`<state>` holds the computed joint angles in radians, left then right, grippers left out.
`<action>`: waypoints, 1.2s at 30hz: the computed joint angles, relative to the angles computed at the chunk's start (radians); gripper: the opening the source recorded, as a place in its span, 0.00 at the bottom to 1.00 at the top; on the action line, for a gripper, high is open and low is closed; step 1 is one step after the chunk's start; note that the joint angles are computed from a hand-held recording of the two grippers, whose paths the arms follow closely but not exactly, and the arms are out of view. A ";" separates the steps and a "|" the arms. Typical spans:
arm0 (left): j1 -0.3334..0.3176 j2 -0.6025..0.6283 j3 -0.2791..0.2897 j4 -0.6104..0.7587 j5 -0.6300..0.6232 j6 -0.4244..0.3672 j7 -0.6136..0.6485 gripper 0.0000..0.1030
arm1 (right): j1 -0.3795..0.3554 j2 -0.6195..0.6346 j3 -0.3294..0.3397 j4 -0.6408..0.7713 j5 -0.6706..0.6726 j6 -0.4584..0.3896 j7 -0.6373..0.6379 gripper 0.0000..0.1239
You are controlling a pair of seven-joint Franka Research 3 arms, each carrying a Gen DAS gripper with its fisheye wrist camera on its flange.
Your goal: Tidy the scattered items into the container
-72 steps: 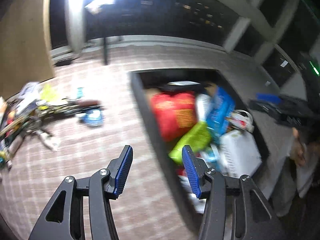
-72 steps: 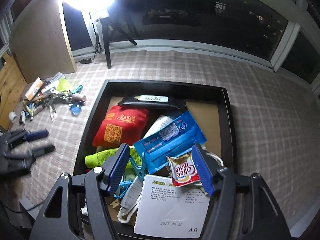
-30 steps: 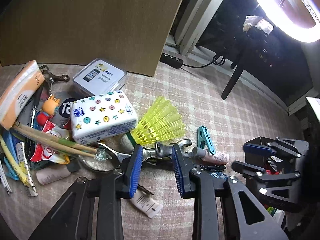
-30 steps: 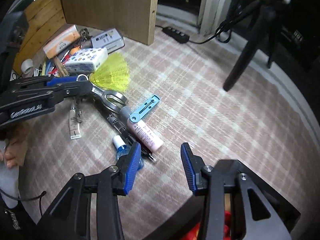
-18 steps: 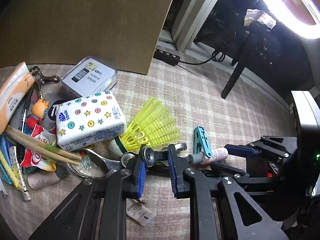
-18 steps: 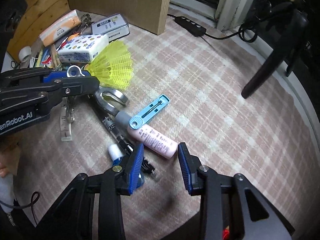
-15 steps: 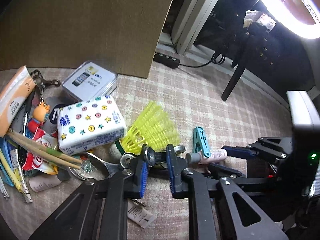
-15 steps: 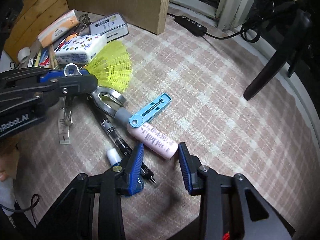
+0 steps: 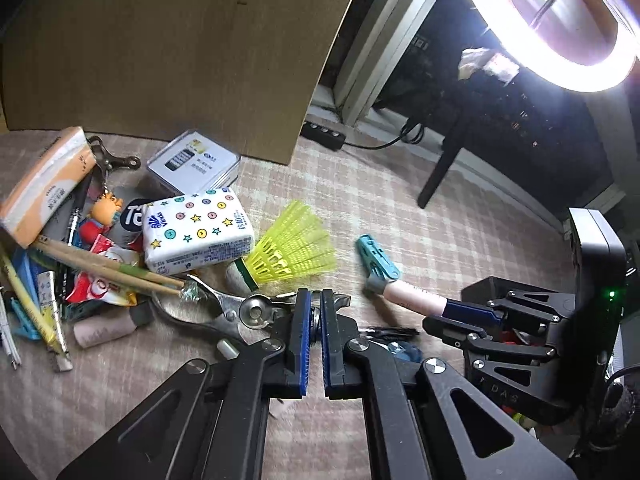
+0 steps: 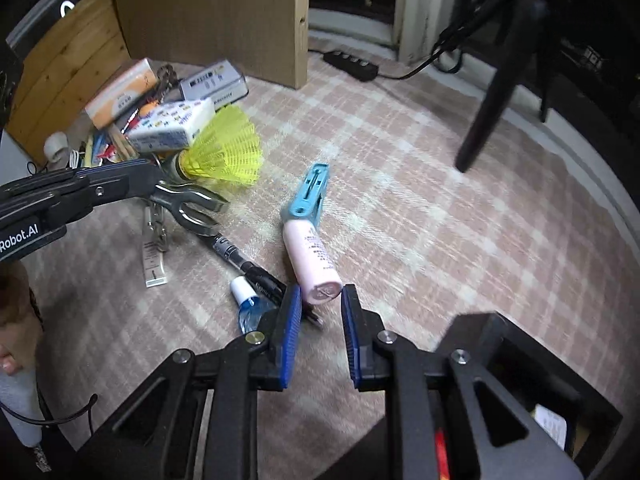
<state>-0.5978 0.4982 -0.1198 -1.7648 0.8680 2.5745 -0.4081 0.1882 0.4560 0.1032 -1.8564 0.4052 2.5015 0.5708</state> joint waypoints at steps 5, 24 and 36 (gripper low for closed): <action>-0.018 -0.025 -0.008 0.004 0.017 -0.026 -0.005 0.03 | -0.025 -0.082 0.003 -0.071 0.047 0.026 -0.033 0.15; -0.096 0.004 -0.042 0.156 0.025 -0.121 0.081 0.03 | -0.062 -0.258 -0.050 -0.212 0.203 0.013 -0.122 0.00; -0.165 0.226 -0.053 0.487 -0.090 -0.044 0.319 0.04 | -0.146 -0.311 -0.114 -0.253 0.246 0.021 -0.076 0.00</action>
